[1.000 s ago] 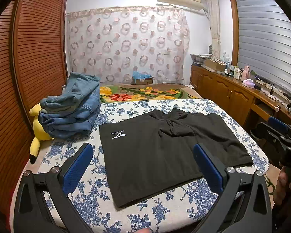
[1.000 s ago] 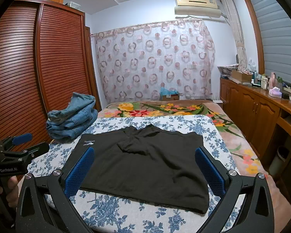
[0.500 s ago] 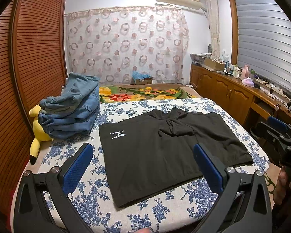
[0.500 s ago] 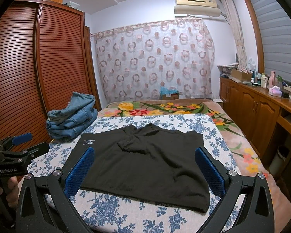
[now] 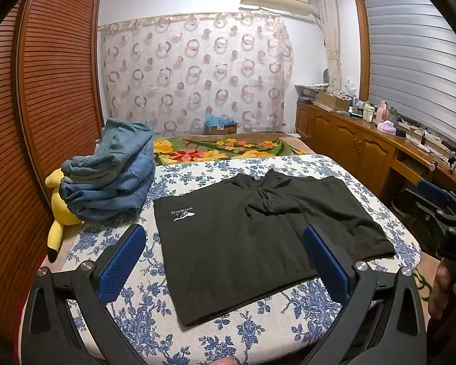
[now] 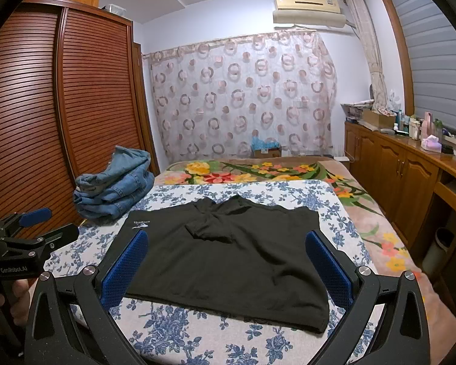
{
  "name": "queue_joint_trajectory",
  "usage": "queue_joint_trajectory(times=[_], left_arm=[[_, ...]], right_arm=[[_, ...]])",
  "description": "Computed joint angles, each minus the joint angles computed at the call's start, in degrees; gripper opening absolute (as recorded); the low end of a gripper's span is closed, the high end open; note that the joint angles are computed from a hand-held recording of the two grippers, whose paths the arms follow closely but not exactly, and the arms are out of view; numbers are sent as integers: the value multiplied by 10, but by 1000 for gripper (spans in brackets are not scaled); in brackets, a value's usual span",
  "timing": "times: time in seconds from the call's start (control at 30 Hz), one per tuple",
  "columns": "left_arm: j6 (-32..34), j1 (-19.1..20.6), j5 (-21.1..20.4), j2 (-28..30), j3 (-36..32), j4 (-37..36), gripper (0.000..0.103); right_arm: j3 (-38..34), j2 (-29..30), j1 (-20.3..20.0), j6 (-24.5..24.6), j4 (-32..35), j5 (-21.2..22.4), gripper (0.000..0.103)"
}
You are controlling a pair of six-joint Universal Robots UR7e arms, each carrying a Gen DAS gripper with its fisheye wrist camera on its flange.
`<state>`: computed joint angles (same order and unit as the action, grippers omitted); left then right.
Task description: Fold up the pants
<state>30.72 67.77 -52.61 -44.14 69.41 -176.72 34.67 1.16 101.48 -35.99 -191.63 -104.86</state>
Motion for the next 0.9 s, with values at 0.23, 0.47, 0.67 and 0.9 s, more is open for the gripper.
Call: queue_joint_trajectory(times=[0.23,0.47,0.67,0.9], left_arm=[[2,0,0,0,1,-3,103],[3,-1,1,0,1,-4,103],[3,0,0,0,2,-5,103],[5,-2,0,0,1,-5,103]], right_arm=[[0,0,0,0,0,1,103],[-1,0,0,0,0,2,103],[-2,1,0,-1,-1,3,103],[0,1,0,0,-2,4,103]])
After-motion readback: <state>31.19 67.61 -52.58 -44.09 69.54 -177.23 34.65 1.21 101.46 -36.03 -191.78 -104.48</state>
